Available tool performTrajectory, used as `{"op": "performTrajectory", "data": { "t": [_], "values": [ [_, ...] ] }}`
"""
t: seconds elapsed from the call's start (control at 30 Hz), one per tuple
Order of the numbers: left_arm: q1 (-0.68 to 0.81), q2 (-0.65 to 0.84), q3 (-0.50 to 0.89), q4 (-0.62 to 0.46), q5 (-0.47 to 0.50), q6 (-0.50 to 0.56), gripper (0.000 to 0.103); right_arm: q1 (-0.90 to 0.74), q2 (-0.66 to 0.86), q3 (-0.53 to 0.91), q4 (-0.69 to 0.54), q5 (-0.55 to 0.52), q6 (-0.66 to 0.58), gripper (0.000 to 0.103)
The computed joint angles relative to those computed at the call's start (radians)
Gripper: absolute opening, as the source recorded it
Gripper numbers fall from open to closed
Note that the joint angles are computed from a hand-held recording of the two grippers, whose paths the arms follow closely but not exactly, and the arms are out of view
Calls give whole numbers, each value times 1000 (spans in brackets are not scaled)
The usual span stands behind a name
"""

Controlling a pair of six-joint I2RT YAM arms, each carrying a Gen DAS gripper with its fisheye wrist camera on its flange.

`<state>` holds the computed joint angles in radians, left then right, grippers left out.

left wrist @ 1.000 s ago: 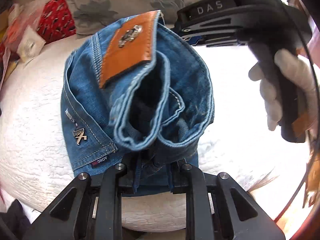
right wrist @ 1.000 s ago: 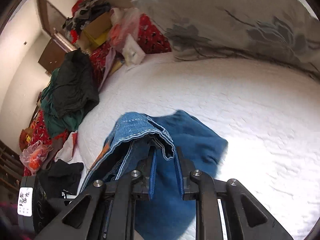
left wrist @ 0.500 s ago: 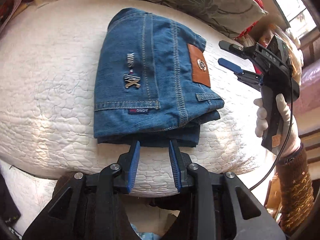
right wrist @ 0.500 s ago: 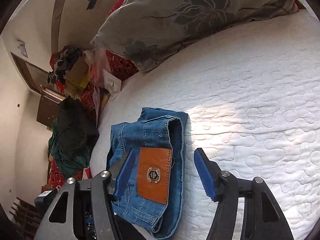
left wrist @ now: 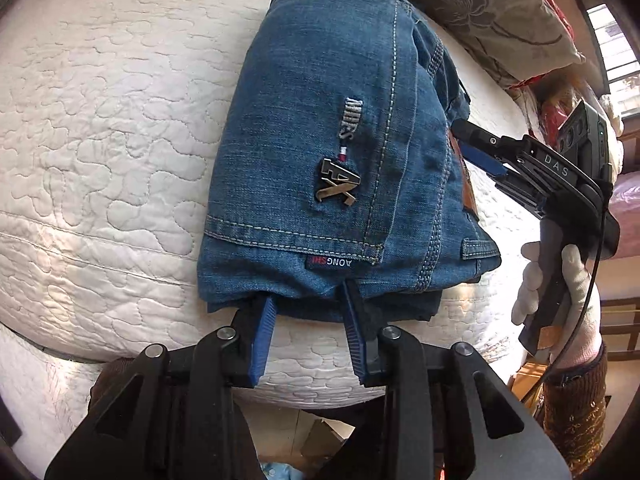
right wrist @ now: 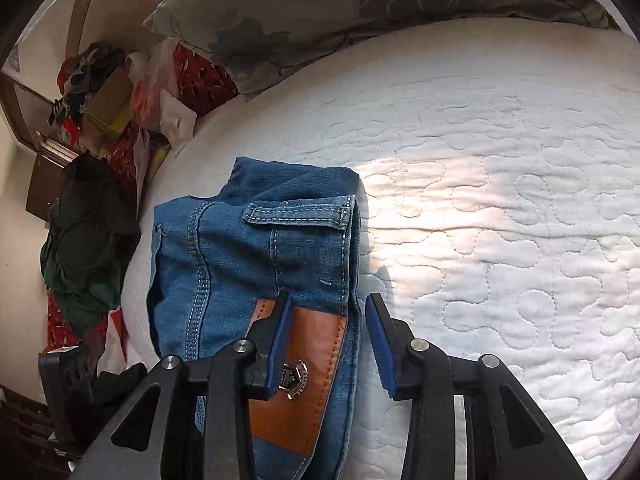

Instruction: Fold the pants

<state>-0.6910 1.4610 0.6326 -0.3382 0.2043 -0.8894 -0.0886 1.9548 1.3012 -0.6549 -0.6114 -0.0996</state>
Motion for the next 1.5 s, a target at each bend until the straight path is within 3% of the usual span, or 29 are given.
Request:
{"op": "performTrajectory", "data": {
  "t": [0.1, 0.17, 0.23, 0.3, 0.37, 0.5, 0.6, 0.7, 0.83, 0.97, 1.13, 1.17, 1.2, 1.23, 1.27, 1.37, 1.43, 1.5],
  "values": [
    [34, -118, -31, -34, 39, 15, 30, -35, -39, 12, 7, -67, 29, 43],
    [107, -184, -21, -73, 58, 45, 30, -27, -47, 48, 1, -92, 30, 54],
    [198, -163, 35, -86, 89, 91, 30, 10, -46, 77, 7, -29, 28, 60],
    [269, -77, 116, -60, 142, 123, 30, 44, -34, 91, 28, 57, 38, 60],
    [299, 58, 244, -58, 154, 154, 30, 51, -15, 89, 58, 53, 76, 60],
    [284, 350, 526, -108, 67, 185, 30, 65, -4, 50, 139, 84, 75, 57],
    [289, 543, 694, -188, 26, 184, 39, 78, 73, 91, 107, 149, 69, 57],
    [283, 550, 701, -207, -4, 224, 44, 79, 107, 112, 112, 149, 96, 58],
    [314, 427, 571, -164, 76, 254, 44, 42, 46, 70, 93, 65, 125, 59],
    [343, 198, 287, -79, 147, 243, 46, -58, -82, -95, 45, -117, 101, 60],
    [349, 37, -22, 65, 252, 117, 46, -134, -243, -343, 37, -194, 68, 62],
    [335, 31, -50, 87, 253, 94, 46, -129, -270, -383, 57, -189, 74, 61],
    [317, 27, -61, 89, 240, 80, 47, -120, -289, -415, 68, -177, 73, 51],
    [296, 14, -65, 79, 217, 68, 48, -106, -304, -437, 74, -166, 76, 29],
    [277, -4, -61, 58, 195, 66, 48, -101, -333, -465, 84, -172, 84, 24],
    [233, -5, -35, 18, 133, 78, 54, -88, -455, -576, 169, -137, 92, 24],
    [231, 30, -28, 18, 144, 80, 55, -79, -415, -593, 185, -87, 104, 28],
    [227, 27, -22, 17, 149, 65, 54, -117, -403, -592, 187, -144, 138, 34]
  ]
}}
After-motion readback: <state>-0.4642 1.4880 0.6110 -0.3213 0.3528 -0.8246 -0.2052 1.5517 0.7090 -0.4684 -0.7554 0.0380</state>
